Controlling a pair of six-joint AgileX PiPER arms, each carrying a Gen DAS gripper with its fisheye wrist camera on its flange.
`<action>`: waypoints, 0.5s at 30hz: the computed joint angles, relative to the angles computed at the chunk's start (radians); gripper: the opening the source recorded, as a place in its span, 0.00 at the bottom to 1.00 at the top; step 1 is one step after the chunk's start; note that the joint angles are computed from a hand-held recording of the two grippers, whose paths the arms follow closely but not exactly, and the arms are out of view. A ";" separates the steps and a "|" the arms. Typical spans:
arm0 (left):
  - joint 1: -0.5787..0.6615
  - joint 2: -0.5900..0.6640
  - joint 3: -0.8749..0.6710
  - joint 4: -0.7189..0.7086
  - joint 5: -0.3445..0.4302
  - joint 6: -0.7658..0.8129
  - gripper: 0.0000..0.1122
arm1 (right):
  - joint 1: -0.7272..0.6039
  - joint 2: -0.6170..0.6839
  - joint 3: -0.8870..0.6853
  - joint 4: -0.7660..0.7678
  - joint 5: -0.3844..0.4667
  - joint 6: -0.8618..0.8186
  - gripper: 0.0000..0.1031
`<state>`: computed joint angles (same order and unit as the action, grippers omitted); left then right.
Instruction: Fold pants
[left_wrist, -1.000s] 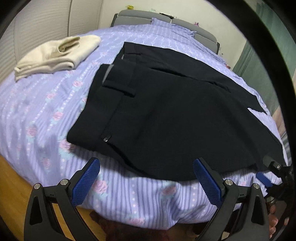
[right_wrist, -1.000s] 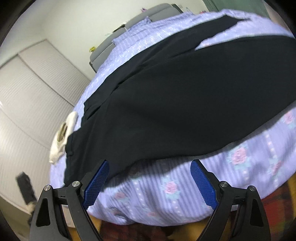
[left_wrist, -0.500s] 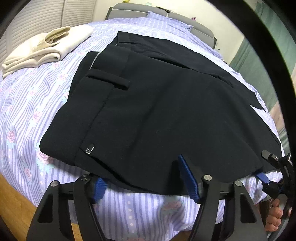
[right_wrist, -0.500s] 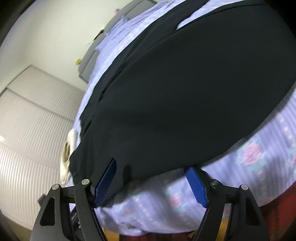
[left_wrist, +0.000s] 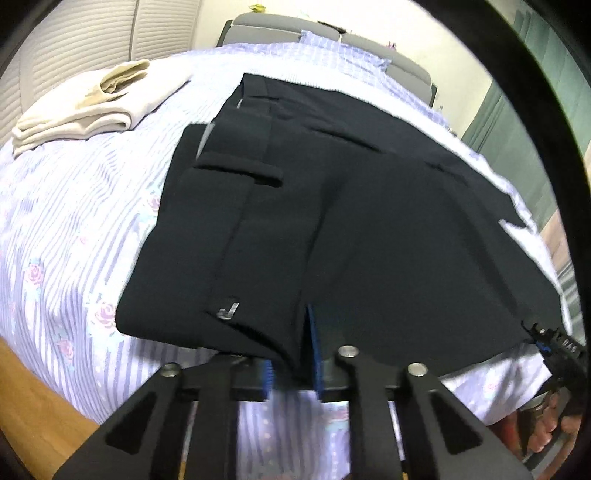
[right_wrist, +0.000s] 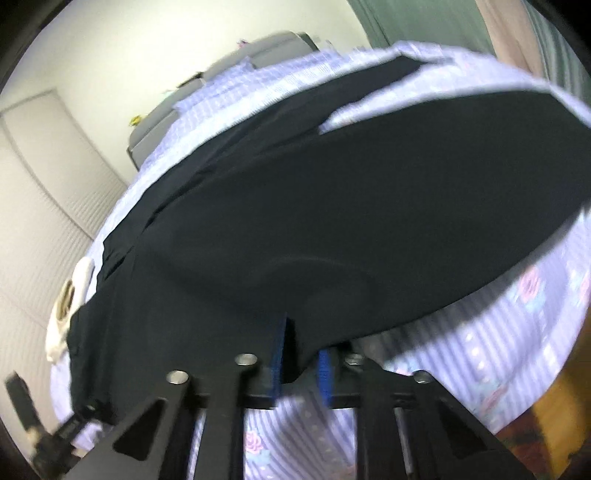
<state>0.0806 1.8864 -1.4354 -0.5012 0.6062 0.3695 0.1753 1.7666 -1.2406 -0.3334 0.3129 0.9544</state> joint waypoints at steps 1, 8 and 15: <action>0.010 -0.013 0.004 -0.017 0.010 0.012 0.12 | 0.003 -0.011 -0.003 -0.039 0.004 0.025 0.12; -0.005 -0.104 -0.002 0.005 -0.017 -0.037 0.09 | -0.001 -0.068 -0.082 -0.084 0.053 -0.021 0.11; -0.041 -0.093 -0.187 0.150 0.029 -0.172 0.09 | -0.030 -0.036 -0.271 0.021 0.126 -0.227 0.11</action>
